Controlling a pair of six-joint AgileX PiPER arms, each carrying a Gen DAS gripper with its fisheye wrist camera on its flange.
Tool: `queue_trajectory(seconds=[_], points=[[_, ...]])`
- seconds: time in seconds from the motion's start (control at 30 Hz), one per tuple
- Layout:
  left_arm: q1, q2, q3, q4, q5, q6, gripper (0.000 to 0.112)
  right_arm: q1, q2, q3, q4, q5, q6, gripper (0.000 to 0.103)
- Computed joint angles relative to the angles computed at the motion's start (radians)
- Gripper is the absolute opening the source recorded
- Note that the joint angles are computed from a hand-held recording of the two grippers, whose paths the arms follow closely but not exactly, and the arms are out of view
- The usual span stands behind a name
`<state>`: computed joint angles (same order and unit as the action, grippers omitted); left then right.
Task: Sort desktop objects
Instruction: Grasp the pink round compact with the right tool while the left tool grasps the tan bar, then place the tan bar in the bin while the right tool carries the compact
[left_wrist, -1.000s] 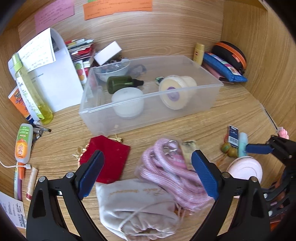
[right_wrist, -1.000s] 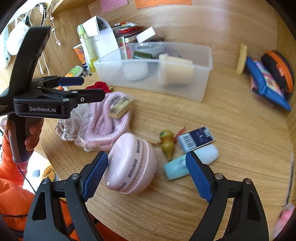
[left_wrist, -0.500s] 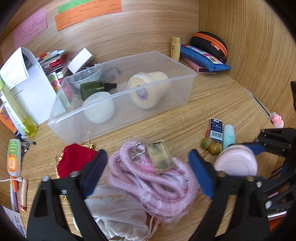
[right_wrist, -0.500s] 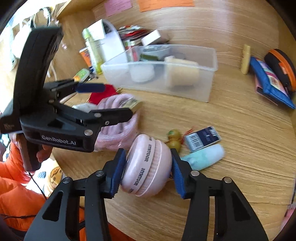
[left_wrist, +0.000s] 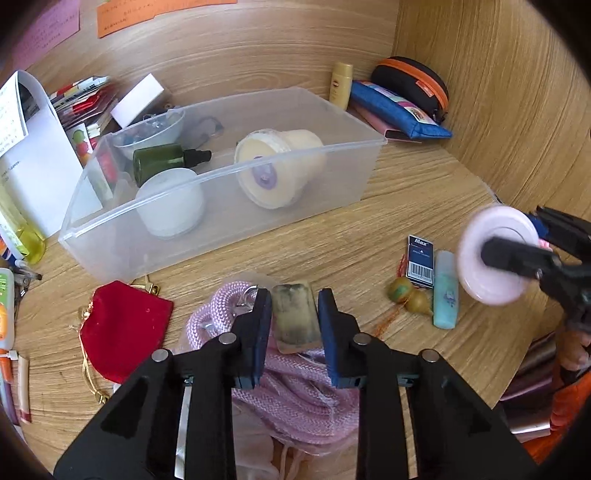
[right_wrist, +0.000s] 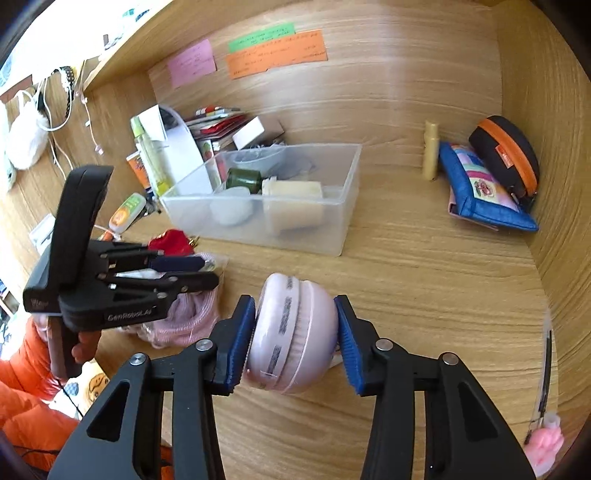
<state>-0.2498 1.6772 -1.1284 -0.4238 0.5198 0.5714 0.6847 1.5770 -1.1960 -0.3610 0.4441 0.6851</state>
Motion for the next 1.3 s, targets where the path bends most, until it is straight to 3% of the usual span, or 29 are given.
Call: queue_trajectory(seconds=[0.3, 0.4, 0.63, 0.8, 0.87, 0.93, 0.97, 1.07, 1.3], points=[[0.027, -0.04, 0.008, -0.022, -0.012, 0.004, 0.025, -0.039, 0.034, -0.058, 0.025, -0.025, -0.033, 0.038], [0.043, -0.052, 0.003, -0.017, -0.027, -0.003, 0.008, -0.051, 0.054, -0.096, 0.027, -0.023, -0.053, 0.038], [0.113, -0.039, -0.026, -0.148, 0.009, 0.124, 0.008, -0.074, 0.095, -0.182, 0.052, -0.024, -0.098, 0.038], [0.076, -0.002, -0.067, -0.029, 0.017, 0.034, 0.009, -0.076, 0.123, -0.228, 0.036, -0.011, -0.088, 0.038], [0.07, 0.042, -0.122, 0.016, 0.055, -0.003, 0.018, -0.081, 0.136, -0.242, 0.048, -0.003, -0.091, 0.038], [0.068, 0.113, -0.212, 0.058, 0.139, -0.062, 0.041, -0.088, 0.146, -0.253, 0.063, 0.003, -0.099, 0.038], [0.066, 0.143, -0.249, 0.084, 0.169, -0.094, 0.043, -0.09, 0.149, -0.253, 0.07, 0.003, -0.102, 0.038], [0.047, 0.21, -0.326, 0.202, 0.202, -0.22, 0.043, -0.093, 0.152, -0.253, 0.067, 0.007, -0.096, 0.038], [0.034, 0.305, -0.437, 0.215, 0.286, -0.256, 0.044, -0.113, 0.171, -0.274, 0.107, 0.01, -0.134, 0.038]])
